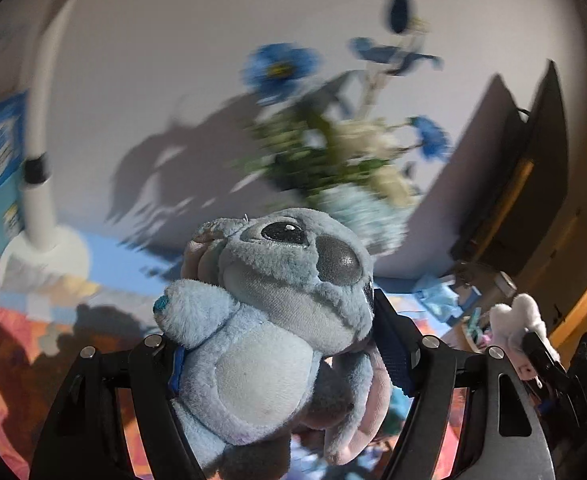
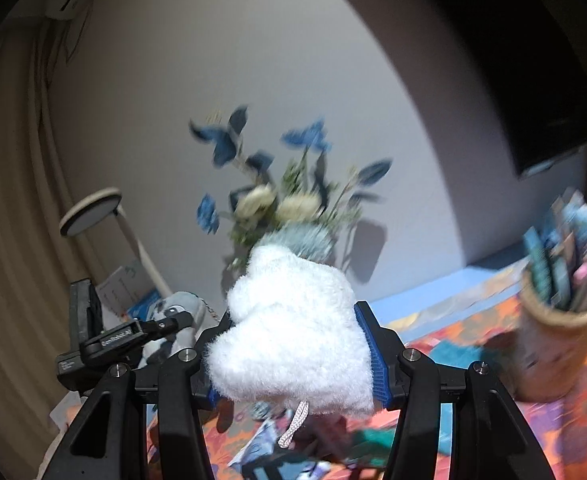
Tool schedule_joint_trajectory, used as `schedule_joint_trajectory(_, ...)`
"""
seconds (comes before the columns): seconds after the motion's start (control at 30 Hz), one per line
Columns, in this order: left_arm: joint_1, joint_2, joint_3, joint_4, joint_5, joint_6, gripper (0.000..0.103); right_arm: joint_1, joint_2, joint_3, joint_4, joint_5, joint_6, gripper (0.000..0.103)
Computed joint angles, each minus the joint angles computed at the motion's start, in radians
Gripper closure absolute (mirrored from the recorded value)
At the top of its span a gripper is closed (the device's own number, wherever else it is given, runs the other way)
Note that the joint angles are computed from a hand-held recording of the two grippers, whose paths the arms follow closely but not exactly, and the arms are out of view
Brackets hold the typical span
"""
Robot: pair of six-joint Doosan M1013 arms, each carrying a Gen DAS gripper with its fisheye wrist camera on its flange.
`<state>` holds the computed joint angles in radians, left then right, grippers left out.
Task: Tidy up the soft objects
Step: 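Carry both plushes to the amber glass plate and open both tools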
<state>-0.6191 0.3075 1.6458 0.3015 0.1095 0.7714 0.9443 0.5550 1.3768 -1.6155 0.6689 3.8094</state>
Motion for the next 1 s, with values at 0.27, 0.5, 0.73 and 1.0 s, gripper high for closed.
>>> schedule_joint_trajectory(0.27, -0.067, 0.054, -0.133, -0.334, 0.05, 0.357, 0.031, -0.006, -0.097, 0.091, 0.018, 0.104, -0.016, 0.049)
schedule_joint_trajectory(0.5, -0.136, 0.119, -0.264, -0.487, 0.102, 0.572, 0.031, -0.003, -0.182, 0.184, 0.04, 0.211, -0.017, 0.049)
schedule_joint_trajectory(0.73, -0.203, 0.209, -0.425, -0.693, 0.185, 0.823, 0.031, -0.01, -0.254, 0.266, 0.102, 0.287, -0.021, 0.049)
schedule_joint_trajectory(1.0, -0.265, 0.303, -0.56, -0.822, 0.286, 0.994, 0.031, -0.02, -0.325, 0.356, 0.216, 0.363, -0.036, 0.049)
